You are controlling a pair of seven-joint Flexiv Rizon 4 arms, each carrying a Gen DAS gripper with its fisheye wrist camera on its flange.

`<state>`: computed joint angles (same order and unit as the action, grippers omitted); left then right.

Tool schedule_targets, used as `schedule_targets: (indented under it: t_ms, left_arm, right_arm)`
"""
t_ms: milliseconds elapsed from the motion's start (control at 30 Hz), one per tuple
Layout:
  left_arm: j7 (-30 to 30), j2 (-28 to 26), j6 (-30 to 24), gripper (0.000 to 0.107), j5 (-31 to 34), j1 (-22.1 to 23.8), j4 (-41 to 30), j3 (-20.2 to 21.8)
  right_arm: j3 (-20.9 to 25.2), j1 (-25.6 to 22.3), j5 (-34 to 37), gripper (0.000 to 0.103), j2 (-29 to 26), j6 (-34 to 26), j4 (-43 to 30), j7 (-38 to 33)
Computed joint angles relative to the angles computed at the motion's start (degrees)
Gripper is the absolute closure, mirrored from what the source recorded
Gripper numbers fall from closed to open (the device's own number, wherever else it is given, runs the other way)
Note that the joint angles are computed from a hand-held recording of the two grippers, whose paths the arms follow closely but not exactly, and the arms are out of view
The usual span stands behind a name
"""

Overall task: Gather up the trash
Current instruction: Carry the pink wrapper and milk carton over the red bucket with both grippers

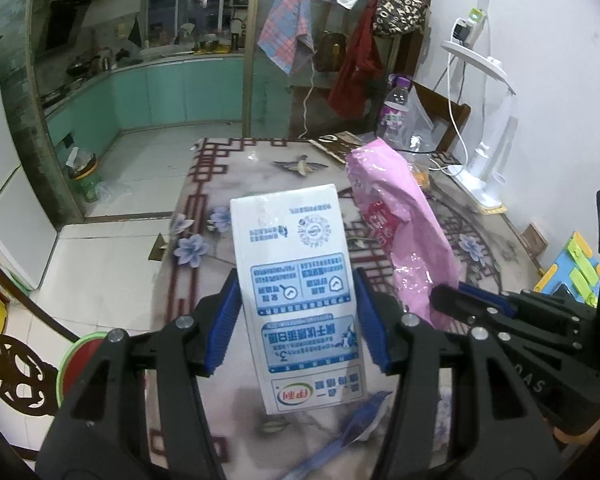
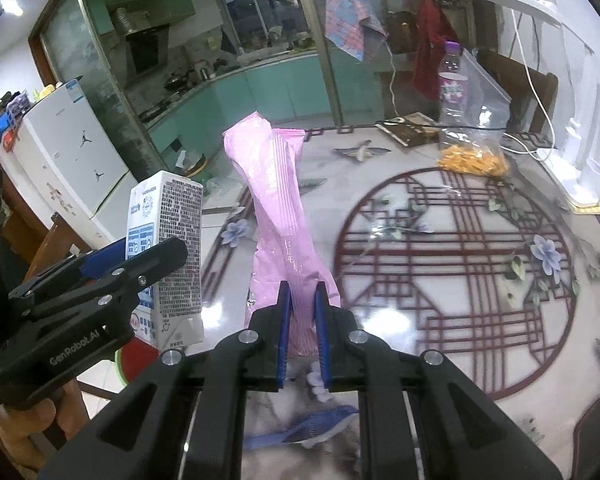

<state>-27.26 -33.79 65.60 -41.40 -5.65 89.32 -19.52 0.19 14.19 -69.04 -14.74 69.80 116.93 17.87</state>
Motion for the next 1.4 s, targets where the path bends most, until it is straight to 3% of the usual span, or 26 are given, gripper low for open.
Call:
schedule_targets:
  t_ms: [500,1033,1400]
  left_arm:
    - [-0.4,-2.5,-3.0,0.054,0.4,4.0,-4.3,2.4]
    - [-6.9,-7.7,-6.2,0.054,6.0,6.9,-11.3,6.0]
    - [-11.1,-10.6,-8.4,0.057,9.4,8.2,-15.5,7.1]
  right_arm:
    - [-1.1,6.4,6.2,0.091,-7.8,-1.7,-10.1,-5.5]
    - [-2.9,12.7,20.7,0.091,-17.5,-1.4,-22.5,-19.9]
    - [-3.5,15.1,28.9,0.091,-21.2,-2.9,-28.0,-28.9]
